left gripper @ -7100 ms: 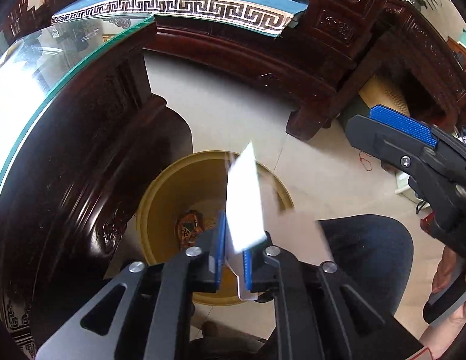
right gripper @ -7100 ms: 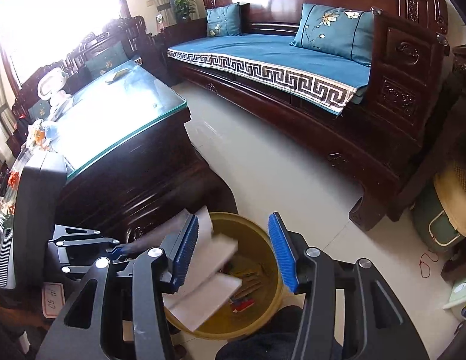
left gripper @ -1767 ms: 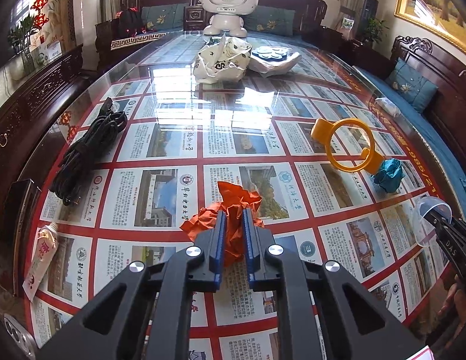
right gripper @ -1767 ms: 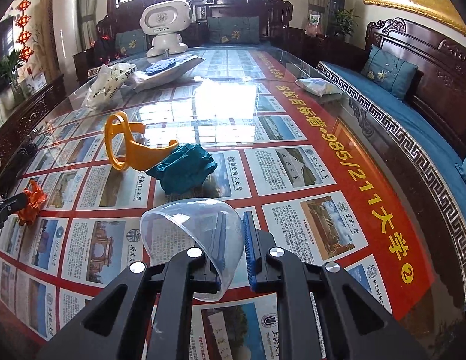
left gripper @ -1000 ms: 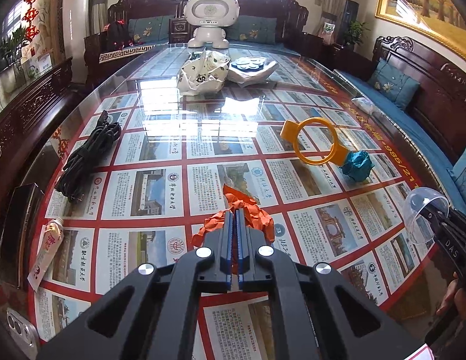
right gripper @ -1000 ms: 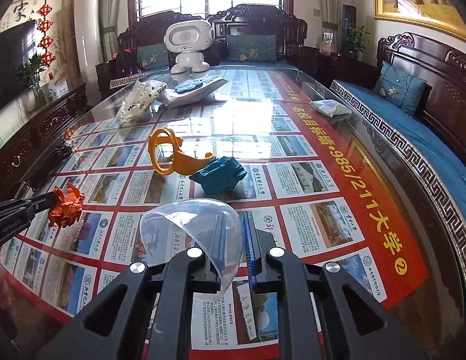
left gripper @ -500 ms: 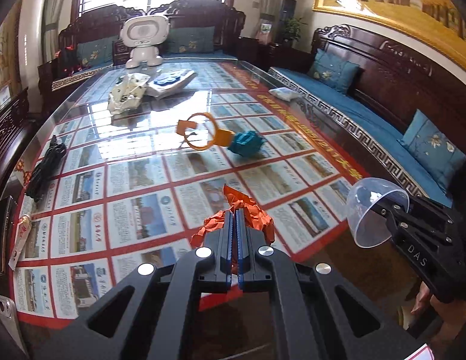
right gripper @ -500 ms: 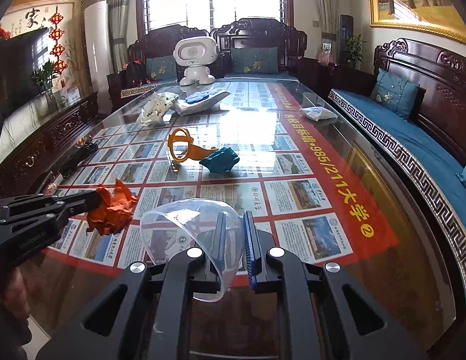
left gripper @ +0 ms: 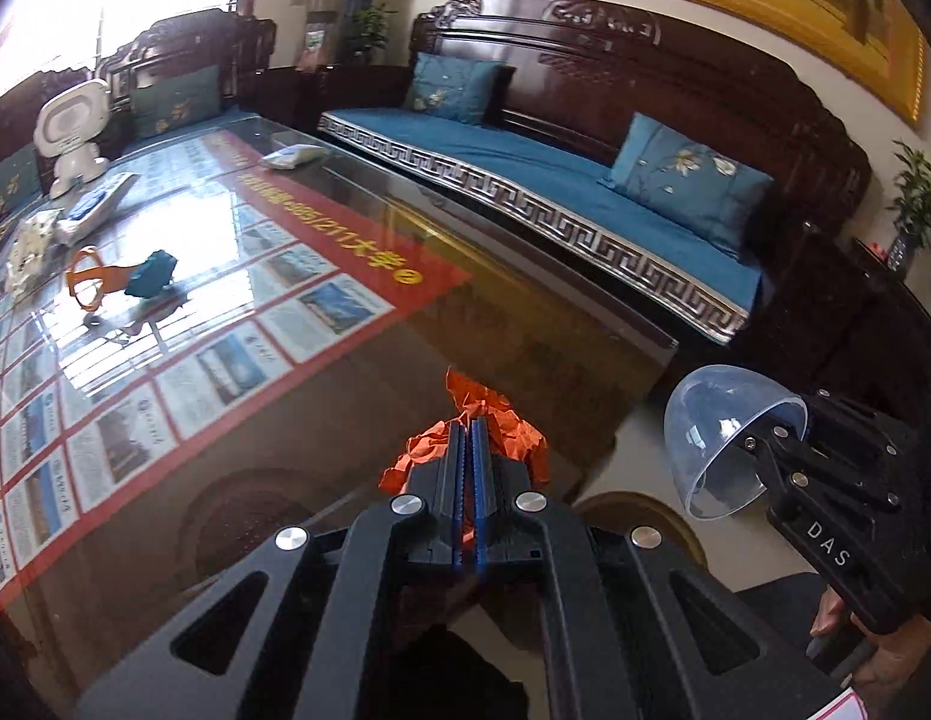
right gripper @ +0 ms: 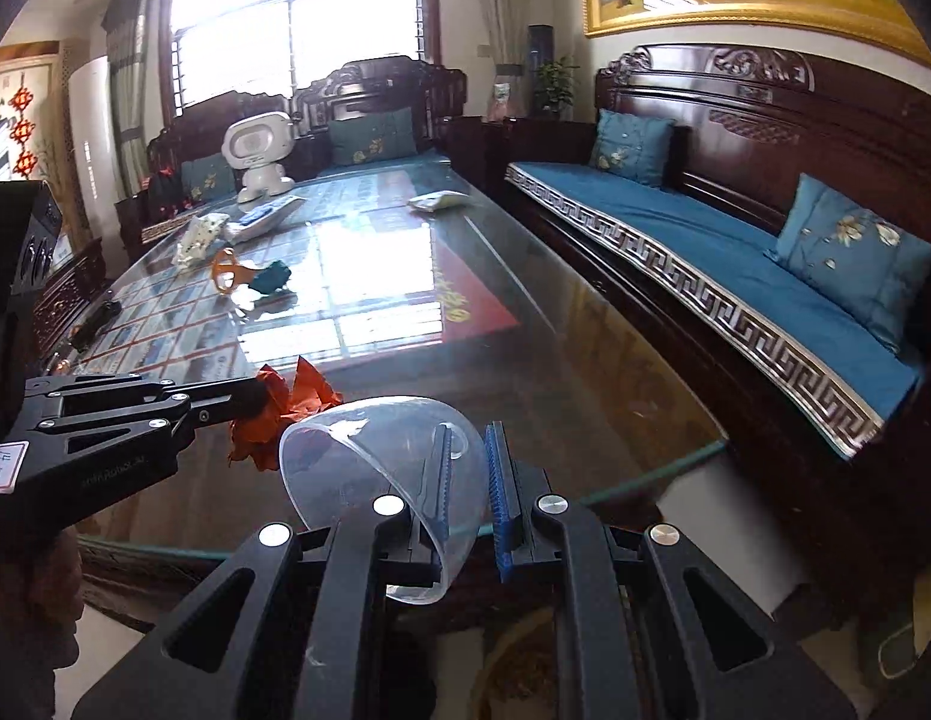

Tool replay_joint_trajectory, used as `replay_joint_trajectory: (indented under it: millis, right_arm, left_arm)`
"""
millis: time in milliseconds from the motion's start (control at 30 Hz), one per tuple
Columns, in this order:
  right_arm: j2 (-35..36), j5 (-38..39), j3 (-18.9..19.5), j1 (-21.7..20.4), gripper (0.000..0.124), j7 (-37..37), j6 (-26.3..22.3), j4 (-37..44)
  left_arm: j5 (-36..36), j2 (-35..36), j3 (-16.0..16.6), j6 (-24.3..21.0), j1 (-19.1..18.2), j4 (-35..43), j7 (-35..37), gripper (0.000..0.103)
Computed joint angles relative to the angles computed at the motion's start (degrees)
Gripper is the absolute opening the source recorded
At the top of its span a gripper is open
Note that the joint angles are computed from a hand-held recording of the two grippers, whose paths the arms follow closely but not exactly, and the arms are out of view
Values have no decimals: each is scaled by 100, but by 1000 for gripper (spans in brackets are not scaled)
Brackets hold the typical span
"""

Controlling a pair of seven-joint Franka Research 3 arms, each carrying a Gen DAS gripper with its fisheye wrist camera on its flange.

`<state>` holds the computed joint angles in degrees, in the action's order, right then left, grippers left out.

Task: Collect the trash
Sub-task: 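Carry the orange paper and clear cup over the yellow trash bin, then open the left tool to drop the orange paper while the right tool drops the cup into the bin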

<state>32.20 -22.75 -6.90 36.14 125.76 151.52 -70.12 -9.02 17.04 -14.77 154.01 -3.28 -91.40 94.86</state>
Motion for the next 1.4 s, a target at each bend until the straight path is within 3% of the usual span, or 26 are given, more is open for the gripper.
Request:
replay_joint_trajectory:
  millis: [167,433,567,667,1100,1400]
  right_arm:
    - [-1078,-827,-330,159,13,1006,70,-1647]
    - [-1614,-1193,45,-272,13,1656,-264,-2738]
    - [-1535,-830,367,-660,15,1475,-470,-2871]
    - [-1472,-604,445,-810,45,1443,-545,-2934]
    - [-1970,-896,402,-959,49,2009,94,-3639]
    - [-2147,-1039,514,-1191,50,2278,122,-3839]
  left_arm:
    - [-206,130,-310,-190,-208,22,342,3]
    - [-397,354,-471,-603,-504,150,739,3]
    - [-169,503,-399,-732,-718,265,599,3]
    - [-41,649,-385,-863,-809,424,530,3]
    - [232,1061,-434,-1294,-994,894,464,3]
    - [553,1702,-357,-1918,-1341,1665,362,3]
